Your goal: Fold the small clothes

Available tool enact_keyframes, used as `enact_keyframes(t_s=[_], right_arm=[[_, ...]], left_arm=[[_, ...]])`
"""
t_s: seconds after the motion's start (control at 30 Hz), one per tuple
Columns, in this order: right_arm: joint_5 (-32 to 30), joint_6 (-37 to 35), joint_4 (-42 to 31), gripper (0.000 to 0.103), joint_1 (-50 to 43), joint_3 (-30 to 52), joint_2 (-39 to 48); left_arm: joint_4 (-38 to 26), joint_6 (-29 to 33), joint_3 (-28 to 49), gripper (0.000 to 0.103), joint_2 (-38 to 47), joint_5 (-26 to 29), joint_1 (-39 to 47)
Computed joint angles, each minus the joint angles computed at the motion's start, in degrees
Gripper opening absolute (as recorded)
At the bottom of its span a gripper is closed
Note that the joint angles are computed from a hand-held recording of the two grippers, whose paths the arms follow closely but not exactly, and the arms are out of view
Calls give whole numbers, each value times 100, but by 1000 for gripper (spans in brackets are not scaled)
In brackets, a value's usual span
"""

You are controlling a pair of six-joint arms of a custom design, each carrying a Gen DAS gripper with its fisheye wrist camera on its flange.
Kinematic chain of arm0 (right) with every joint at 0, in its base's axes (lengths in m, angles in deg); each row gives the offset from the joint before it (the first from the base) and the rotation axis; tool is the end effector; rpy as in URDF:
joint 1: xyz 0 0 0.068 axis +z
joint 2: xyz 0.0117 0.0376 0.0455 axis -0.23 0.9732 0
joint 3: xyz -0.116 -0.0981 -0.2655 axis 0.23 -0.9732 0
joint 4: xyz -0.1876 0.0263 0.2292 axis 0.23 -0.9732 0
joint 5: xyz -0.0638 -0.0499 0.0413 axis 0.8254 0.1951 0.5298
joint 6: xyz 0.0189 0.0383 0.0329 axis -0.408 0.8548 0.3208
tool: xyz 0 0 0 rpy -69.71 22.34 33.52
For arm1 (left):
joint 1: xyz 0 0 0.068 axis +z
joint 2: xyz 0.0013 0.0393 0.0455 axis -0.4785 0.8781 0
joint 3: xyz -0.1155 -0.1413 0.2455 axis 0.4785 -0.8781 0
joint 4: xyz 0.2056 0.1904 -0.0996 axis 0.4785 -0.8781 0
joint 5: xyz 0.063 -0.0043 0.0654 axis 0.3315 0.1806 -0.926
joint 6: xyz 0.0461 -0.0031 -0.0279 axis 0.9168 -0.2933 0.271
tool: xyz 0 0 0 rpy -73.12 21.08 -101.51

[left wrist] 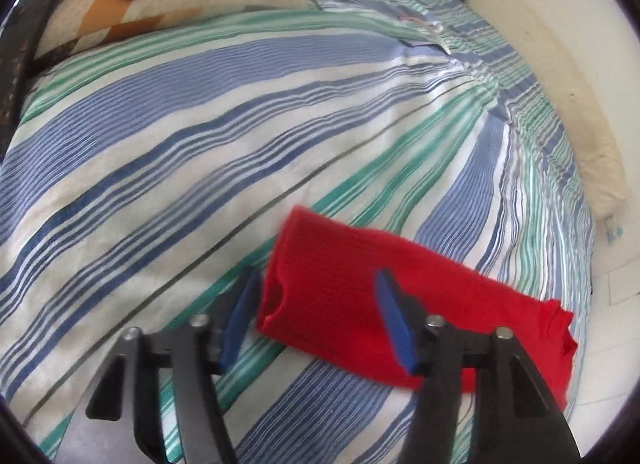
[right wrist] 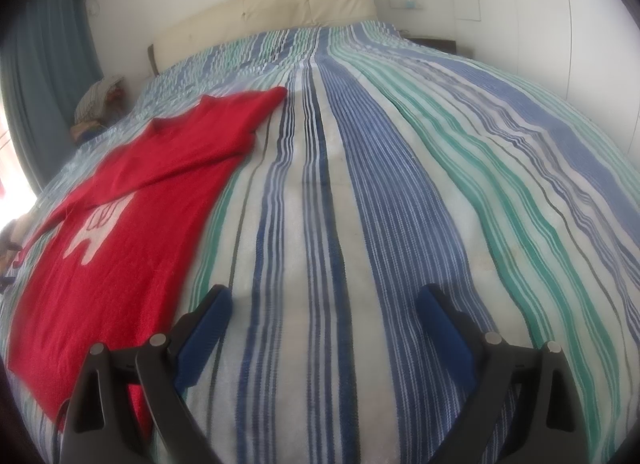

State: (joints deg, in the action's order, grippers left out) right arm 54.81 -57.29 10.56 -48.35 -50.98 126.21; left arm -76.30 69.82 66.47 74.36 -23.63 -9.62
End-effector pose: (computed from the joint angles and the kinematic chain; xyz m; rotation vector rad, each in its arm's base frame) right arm 0.1279 -0.0801 0.0830 0.6018 2.2460 -0.0372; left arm 0.4925 0.1561 0.1116 -0.6288 2.5321 -0.4430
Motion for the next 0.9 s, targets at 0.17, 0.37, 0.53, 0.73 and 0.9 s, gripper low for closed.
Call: enact_keyframes(t_s=[0.17, 0.37, 0.53, 0.73, 0.9], right_arm=[[38, -6, -30, 94, 24, -4, -34], [130, -1, -126, 95, 108, 31, -51], [225, -29, -227, 96, 159, 38, -120], [124, -96, -285, 96, 44, 17, -196], [142, -68, -276, 96, 79, 19, -188]], left_arm=[[66, 284, -164, 3, -568, -413, -305], [18, 1007, -455, 3, -2123, -247, -1594], [-273, 1357, 19, 3, -2323, -341, -3116], [-504, 1695, 396, 9, -1765, -232, -4433], [-316, 1591, 88, 88, -1581, -391, -4632]])
